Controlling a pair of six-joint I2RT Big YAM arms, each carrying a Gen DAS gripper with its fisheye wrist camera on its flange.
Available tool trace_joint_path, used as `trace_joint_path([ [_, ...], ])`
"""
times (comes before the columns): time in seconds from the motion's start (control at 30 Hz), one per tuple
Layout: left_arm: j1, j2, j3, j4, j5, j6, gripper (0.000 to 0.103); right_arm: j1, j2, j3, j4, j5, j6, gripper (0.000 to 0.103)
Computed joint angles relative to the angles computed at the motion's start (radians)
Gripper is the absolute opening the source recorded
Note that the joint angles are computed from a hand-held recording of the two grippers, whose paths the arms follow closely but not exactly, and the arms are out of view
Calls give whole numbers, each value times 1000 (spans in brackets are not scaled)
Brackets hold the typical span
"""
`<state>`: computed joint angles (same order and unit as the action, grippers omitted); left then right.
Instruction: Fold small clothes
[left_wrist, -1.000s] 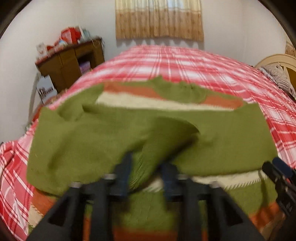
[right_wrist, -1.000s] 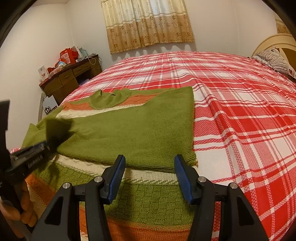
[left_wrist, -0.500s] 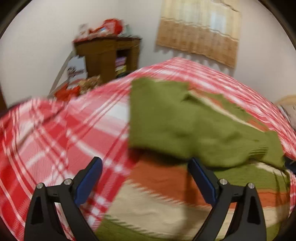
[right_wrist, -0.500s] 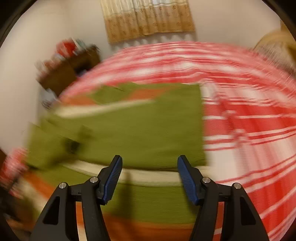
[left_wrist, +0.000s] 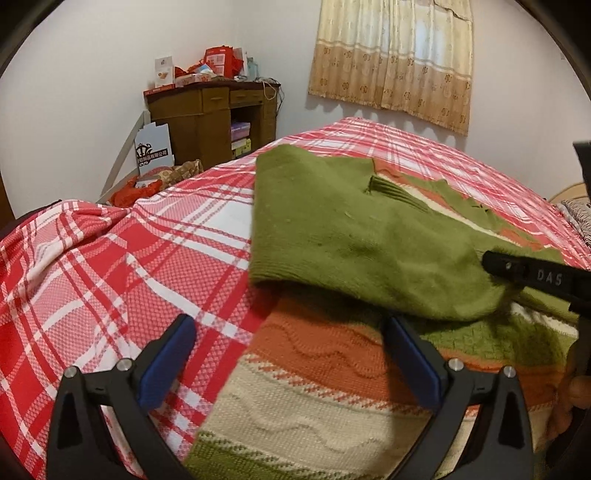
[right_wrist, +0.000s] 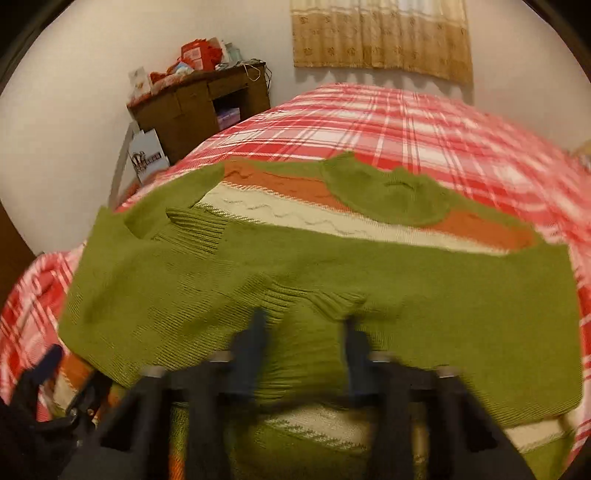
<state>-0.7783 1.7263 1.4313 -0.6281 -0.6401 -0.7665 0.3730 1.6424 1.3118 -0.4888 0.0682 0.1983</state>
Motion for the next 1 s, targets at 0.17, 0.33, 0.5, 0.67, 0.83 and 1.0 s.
trace_joint_path([
  [0.17,1,-3,-4,2,2,1,103,29,-41,39,3,19,-46,11],
  [0.33,1,-3,-5,3,2,1,103,38,-141,77,81,64,-86,11],
  [0.5,2,-2,-2,1,1,1,103,8,-230,71,137,133,-116,11],
  [0.67,2,-2,-2,0,1,1,103,-96,-281,3,120,150,-92,11],
  [0.83,-1,-4,-3,-6,-3,-2,103,-191,-249,-93,64,111,-48,11],
  [1.0,-1,-4,-3,-6,-3,-2,103,-249,-173,-152,-32,116,6,27],
])
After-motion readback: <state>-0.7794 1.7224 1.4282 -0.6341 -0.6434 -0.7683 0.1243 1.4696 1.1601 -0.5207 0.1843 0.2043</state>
